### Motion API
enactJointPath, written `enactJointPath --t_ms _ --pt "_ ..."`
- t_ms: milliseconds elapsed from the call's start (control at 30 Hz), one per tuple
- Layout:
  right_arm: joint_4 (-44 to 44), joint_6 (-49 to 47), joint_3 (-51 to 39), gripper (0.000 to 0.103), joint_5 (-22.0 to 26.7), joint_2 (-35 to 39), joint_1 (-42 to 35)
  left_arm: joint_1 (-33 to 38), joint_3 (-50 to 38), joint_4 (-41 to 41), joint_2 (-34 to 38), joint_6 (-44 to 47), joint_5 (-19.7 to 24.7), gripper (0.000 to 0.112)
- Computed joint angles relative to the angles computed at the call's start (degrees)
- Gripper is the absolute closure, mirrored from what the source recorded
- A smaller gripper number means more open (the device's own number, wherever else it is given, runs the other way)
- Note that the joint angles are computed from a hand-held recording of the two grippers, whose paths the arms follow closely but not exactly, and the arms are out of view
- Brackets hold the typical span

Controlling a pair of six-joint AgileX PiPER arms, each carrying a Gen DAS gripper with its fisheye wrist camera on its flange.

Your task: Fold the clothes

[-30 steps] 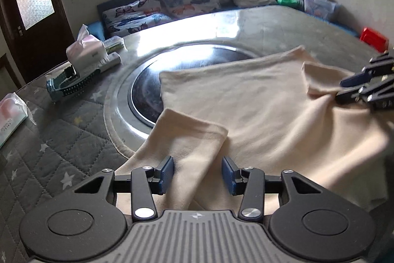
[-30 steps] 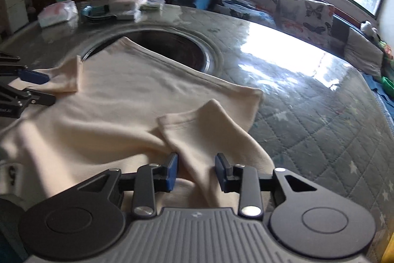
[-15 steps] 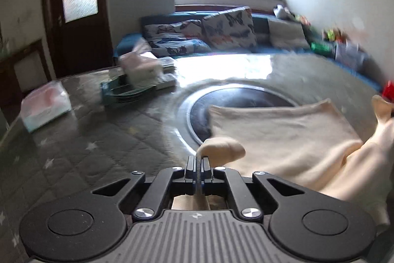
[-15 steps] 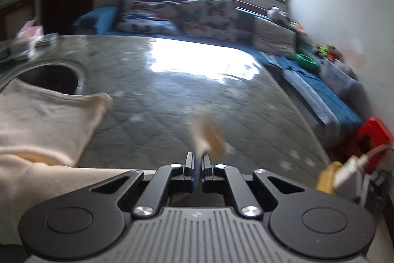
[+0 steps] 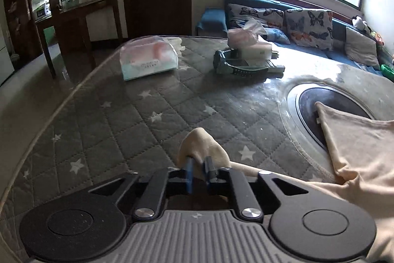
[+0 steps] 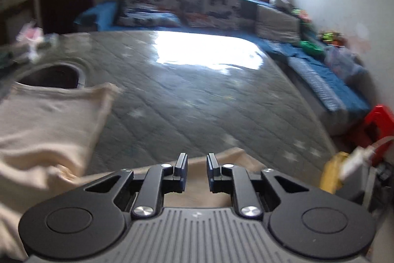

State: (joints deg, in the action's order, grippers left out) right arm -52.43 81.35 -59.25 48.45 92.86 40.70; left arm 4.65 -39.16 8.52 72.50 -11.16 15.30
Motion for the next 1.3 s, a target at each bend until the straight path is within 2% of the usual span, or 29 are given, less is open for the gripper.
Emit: enactJointPath --t_ms 67,167,300,400,567,633,833,900,967,1033,1167,1300 --pt "1.97 -3.10 -1.17 0.088 -4.47 0.05 -1.42 -1.25 -0.81 -6.24 0.62 5.39 -0.27 0.090" --pt "5.14 -8.95 -5.12 0.088 -9.81 3.17 -3.68 -5.50 -3.20 -9.88 3.31 8.04 -0.72 0.088" --pt "12.17 -18.81 -12.42 0.088 -14.53 8.70 -6.54 -13.07 -9.54 -6.80 11.06 3.86 -1.23 0.088" --pt "17.69 -25.61 -18.09 0.088 -15.65 12.89 -8.58 -17.44 -15.83 0.41 18.21 -3.94 -1.00 0.088" --pt "27.82 -37.18 -27.69 0.087 -15.54 19.98 -12.21 -19.14 -26.92 -9.21 28.74 4.10 1.23 0.088" --pt "31.23 -41.01 -31.01 0.084 -14.98 22.37 -13.30 -19.76 -30.05 -8.85 31.68 4.05 1.77 0.088" --pt "36.48 -46.73 -37.16 0.083 -13.63 27.32 -15.20 -21.06 -37.91 -8.66 38.67 5.03 3.39 0.088" --pt "37.15 -47.67 -38.62 0.083 -13.33 28.56 -15.56 -21.55 -39.53 -6.90 40.33 4.50 3.56 0.088" --pt "38.10 -49.01 -39.76 0.085 -13.03 29.36 -15.84 -21.98 -40.45 -5.20 41.54 4.28 2.83 0.094" --pt "37.13 -48.86 -40.96 0.096 -12.61 30.15 -15.76 -22.61 -40.70 -0.48 42.19 1.30 1.21 0.104" --pt "32.61 -46.22 -45.21 0.098 -11.39 32.69 -15.28 -23.60 -43.49 13.29 44.04 -10.47 0.83 0.107" --pt "32.29 -46.74 -52.00 0.097 -9.20 37.04 -15.58 -23.44 -49.58 16.10 48.20 -14.28 3.44 0.106"
